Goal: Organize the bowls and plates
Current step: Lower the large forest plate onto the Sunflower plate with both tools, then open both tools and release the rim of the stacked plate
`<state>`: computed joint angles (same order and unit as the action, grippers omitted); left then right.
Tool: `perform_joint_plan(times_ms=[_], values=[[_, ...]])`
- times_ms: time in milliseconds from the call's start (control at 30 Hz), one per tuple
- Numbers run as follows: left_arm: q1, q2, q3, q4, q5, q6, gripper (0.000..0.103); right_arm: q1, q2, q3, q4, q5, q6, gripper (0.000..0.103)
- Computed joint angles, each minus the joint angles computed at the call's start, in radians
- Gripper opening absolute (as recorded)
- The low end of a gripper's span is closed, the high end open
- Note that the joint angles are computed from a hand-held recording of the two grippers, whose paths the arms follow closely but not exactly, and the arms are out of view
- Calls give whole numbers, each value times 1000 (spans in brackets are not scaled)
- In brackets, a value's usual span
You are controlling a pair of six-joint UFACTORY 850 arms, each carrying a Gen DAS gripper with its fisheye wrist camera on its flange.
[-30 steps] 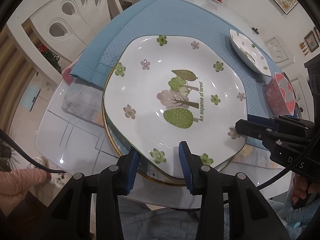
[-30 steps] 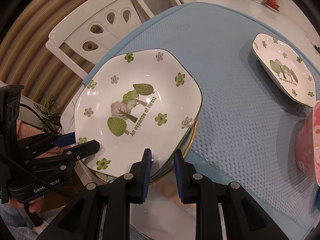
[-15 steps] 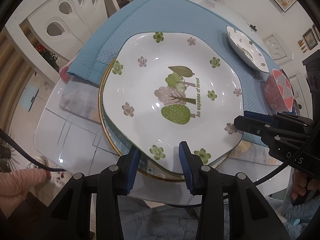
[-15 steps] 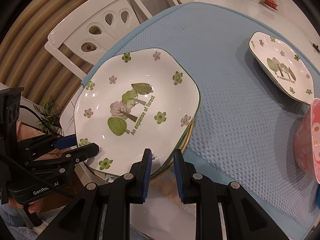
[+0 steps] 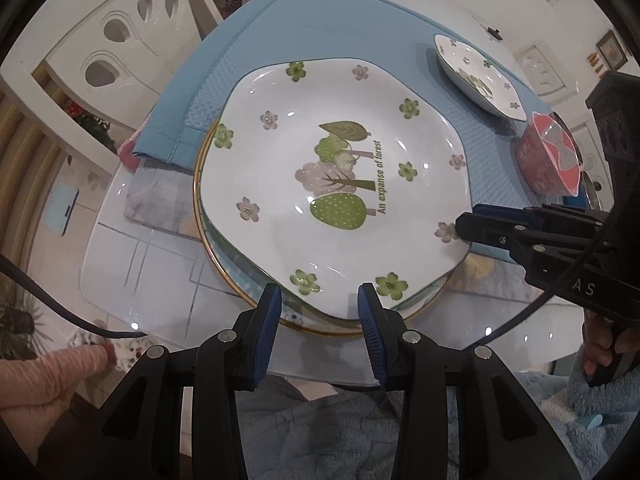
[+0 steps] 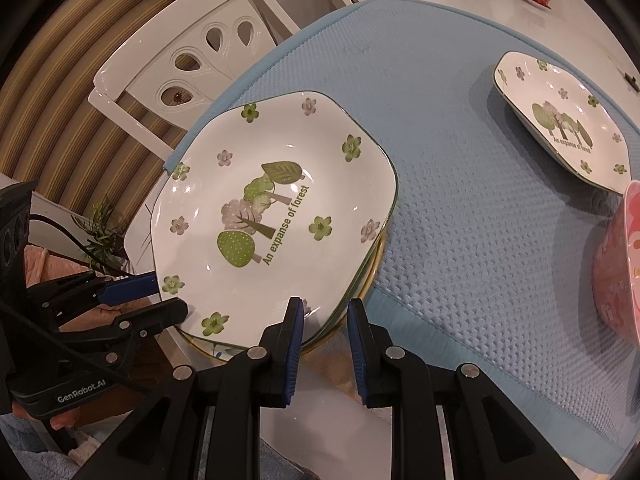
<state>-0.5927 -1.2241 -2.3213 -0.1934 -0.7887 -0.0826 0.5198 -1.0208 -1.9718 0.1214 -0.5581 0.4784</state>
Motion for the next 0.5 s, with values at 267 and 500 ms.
perform_joint_plan(times_ms=[267, 500], values=[[-11, 5, -22, -20, -16, 82, 37, -9, 48, 79, 25, 44, 24, 20], [-30, -48, -150, 16, -72, 120, 37, -26, 93, 153, 49, 74, 63, 22]])
